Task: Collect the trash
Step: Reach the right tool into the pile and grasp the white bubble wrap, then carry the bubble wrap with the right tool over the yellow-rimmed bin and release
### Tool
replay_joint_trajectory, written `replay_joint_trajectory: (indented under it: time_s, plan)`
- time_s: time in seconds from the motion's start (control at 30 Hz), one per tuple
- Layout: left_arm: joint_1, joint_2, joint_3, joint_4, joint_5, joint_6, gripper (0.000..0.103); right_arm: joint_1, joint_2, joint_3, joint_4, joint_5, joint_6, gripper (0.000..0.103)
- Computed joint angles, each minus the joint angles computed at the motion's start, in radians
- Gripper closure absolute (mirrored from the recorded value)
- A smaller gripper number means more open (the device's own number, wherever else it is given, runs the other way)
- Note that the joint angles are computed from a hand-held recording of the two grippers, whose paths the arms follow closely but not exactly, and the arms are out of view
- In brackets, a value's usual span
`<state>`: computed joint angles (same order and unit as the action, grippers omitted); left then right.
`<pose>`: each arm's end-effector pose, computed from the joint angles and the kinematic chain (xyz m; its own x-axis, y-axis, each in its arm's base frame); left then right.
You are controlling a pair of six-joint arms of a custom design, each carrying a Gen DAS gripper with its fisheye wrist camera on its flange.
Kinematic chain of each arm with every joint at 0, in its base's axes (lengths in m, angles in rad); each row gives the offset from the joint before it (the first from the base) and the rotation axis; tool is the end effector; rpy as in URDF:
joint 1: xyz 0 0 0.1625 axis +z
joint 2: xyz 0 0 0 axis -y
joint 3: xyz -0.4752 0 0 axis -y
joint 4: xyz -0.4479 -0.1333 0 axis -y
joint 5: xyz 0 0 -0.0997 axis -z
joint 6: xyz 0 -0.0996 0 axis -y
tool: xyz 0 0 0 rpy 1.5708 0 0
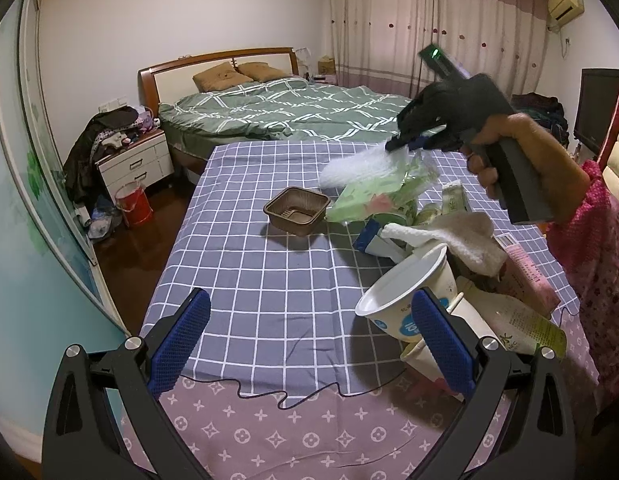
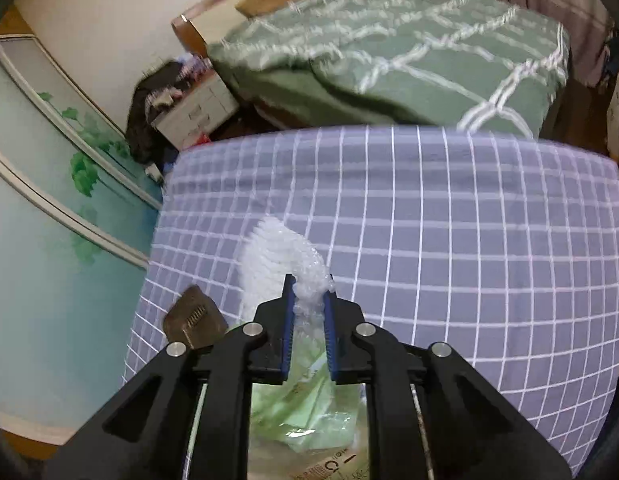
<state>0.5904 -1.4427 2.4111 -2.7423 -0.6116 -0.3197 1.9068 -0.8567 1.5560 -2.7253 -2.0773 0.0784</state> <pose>-0.2324 -0.4143 0.2288 -0.6894 0.1942 -0.6979 0.6288 0.6386 -0.4435 0.3380 -0.7101 0.1989 -0.9163 -0.0203 0.4000 -0.2251 0.8522 -0.4724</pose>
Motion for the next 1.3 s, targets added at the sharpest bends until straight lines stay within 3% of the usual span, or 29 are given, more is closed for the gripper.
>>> replay_joint_trajectory:
  time_s: [0.27, 0.43, 0.6, 0.73, 0.93, 1.1, 1.3]
  plan:
    - [-0.018, 0.002, 0.002, -0.001, -0.022, 0.000, 0.004, 0.077, -0.119, 0.124, -0.233, 0.003, -0.120, 0.091]
    - [-0.042, 0.013, 0.008, -0.015, -0.045, 0.007, 0.004, 0.108, -0.254, 0.311, -0.431, -0.050, -0.194, 0.091]
    - [-0.061, 0.048, 0.006, -0.030, -0.077, 0.010, 0.004, 0.107, -0.399, 0.532, -0.651, -0.156, -0.221, 0.091]
    - [-0.073, 0.082, 0.003, -0.028, -0.115, 0.002, 0.004, 0.089, -0.474, 0.676, -0.818, -0.323, -0.235, 0.091]
    - [-0.083, 0.140, -0.012, -0.031, -0.149, -0.017, 0.004, -0.030, -0.558, 0.790, -0.910, -0.457, -0.202, 0.090]
    - [-0.099, 0.163, -0.021, -0.021, -0.162, -0.032, 0.004, -0.198, -0.596, 0.820, -0.879, -0.420, -0.167, 0.090]
    - [-0.118, 0.167, -0.031, 0.018, -0.135, -0.042, 0.004, -0.314, -0.569, 0.812, -0.852, -0.397, -0.133, 0.088]
